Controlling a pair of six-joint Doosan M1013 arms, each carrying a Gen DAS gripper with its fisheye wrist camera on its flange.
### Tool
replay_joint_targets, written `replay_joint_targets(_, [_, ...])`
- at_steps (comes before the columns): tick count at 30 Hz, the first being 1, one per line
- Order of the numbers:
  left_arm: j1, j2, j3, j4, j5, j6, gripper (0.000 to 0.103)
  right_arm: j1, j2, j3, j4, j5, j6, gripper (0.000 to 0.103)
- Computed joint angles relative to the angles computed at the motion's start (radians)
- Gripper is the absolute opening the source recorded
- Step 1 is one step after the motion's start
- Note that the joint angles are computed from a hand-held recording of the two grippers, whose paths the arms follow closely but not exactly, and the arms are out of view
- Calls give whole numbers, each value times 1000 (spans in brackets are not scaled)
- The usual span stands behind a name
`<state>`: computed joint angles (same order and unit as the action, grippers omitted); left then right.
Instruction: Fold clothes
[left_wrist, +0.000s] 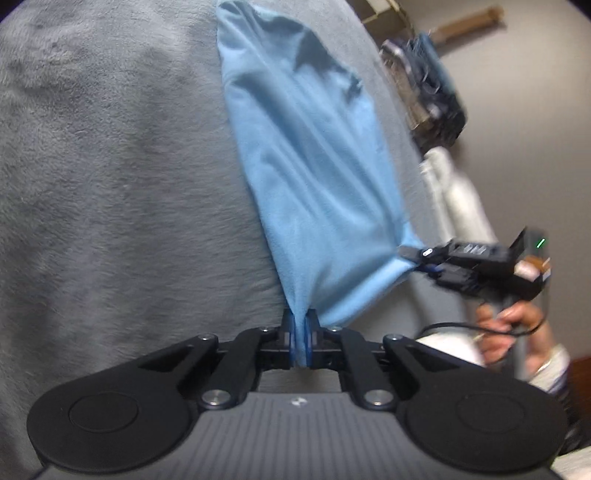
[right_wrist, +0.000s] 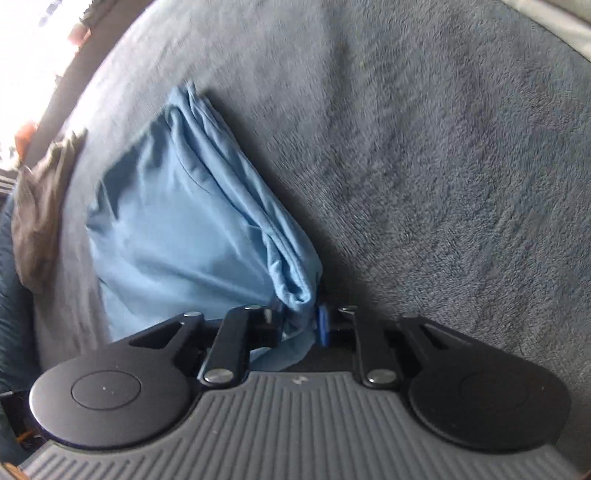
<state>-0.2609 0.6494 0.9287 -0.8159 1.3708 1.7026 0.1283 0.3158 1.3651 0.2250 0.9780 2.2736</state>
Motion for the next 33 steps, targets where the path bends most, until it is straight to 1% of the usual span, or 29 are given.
replay_joint_targets(1, [-1, -7, 11, 1, -19, 27, 9, 1, 2, -4, -6, 3, -2, 21])
replay_joint_targets(2, [-3, -17, 23, 3, -40, 57, 14, 5, -2, -8, -28, 1, 1, 22])
replay_joint_targets(4, [-7, -46, 50, 34, -103, 140, 29, 12, -11, -15, -74, -3, 8, 32])
replay_joint_targets(5, [-11, -67, 71, 59, -149, 189, 41, 17, -20, -13, -103, -9, 15, 34])
replay_joint_targets(6, [-17, -89, 91, 89, -204, 238, 45, 21, -28, -12, -131, -16, 23, 34])
replay_joint_targets(7, [-25, -110, 114, 120, -265, 289, 45, 24, -38, -7, -148, -26, 29, 34])
replay_joint_targets(9, [-41, -142, 150, 155, -369, 409, 45, 24, -46, 1, -141, -41, 12, 34])
replay_joint_targets(10, [-47, -149, 158, 146, -393, 469, 45, 24, -50, 5, -137, -49, 3, 34])
replay_joint_targets(12, [-55, -154, 163, 107, -406, 585, 45, 26, -53, 10, -133, -57, -5, 34])
replay_joint_targets(15, [-72, -159, 174, 82, -399, 723, 45, 32, -47, 13, -132, -59, -2, 32])
replay_joint_targets(17, [-83, -166, 191, 89, -399, 800, 44, 36, -44, 14, -132, -61, -1, 29])
replay_joint_targets(19, [-95, -169, 202, 101, -397, 852, 44, 40, -43, 13, -140, -59, -3, 23])
replay_joint_targets(20, [-99, -171, 208, 112, -400, 863, 44, 42, -43, 12, -143, -58, -5, 21])
replay_joint_targets(22, [-109, -169, 213, 143, -412, 854, 41, 44, -44, 12, -142, -65, -9, 13])
replay_joint_targets(23, [-112, -167, 211, 160, -416, 840, 38, 42, -47, 18, -122, -84, -20, 13])
replay_joint_targets(25, [-113, -161, 207, 177, -415, 805, 37, 31, -63, 51, -27, -175, -75, 13])
replay_joint_targets(27, [-109, -153, 198, 180, -405, 770, 36, 23, -74, 74, 43, -242, -119, 13])
replay_joint_targets(28, [-107, -150, 194, 182, -401, 755, 36, 22, -78, 79, 40, -263, -103, 15])
replay_joint_targets(30, [-104, -144, 187, 186, -392, 731, 35, 20, -83, 81, -37, -261, 16, 15])
replay_joint_targets(32, [-101, -139, 180, 185, -383, 717, 35, 10, -85, 85, -87, -244, 133, 16])
replay_joint_targets(33, [-100, -139, 180, 183, -382, 716, 35, -1, -85, 91, -71, -231, 173, 20])
